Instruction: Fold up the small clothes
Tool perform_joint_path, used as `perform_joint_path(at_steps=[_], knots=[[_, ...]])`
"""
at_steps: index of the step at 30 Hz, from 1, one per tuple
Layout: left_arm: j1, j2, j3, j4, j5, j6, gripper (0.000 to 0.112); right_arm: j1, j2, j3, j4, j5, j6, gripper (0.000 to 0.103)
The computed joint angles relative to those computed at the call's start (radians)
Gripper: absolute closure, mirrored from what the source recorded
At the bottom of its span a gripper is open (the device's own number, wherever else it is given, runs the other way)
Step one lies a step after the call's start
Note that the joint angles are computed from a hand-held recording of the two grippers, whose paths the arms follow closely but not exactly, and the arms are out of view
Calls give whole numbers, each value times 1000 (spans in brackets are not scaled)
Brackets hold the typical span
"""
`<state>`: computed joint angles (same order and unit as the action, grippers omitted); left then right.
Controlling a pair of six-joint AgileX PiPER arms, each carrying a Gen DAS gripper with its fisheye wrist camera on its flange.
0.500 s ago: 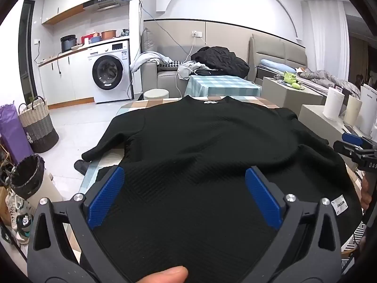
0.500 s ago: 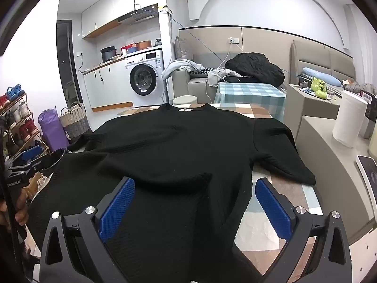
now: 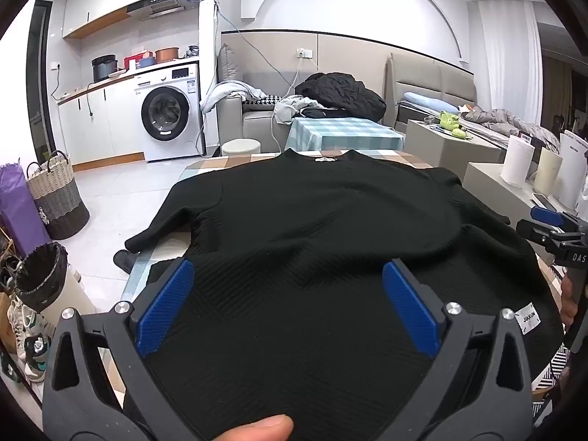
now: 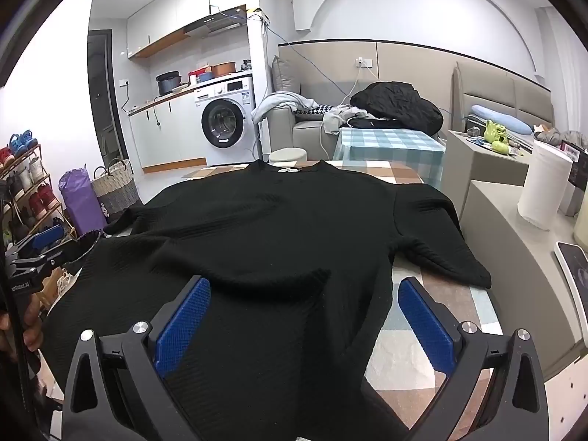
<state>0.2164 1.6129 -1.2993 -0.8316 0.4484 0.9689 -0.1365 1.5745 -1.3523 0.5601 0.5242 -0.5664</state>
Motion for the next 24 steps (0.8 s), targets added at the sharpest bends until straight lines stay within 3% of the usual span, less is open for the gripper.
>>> perform_joint_path(at_steps=[24], knots=[[1,0,-18,22,21,-36,10,-4,-9,-1,-22,17,15,0]])
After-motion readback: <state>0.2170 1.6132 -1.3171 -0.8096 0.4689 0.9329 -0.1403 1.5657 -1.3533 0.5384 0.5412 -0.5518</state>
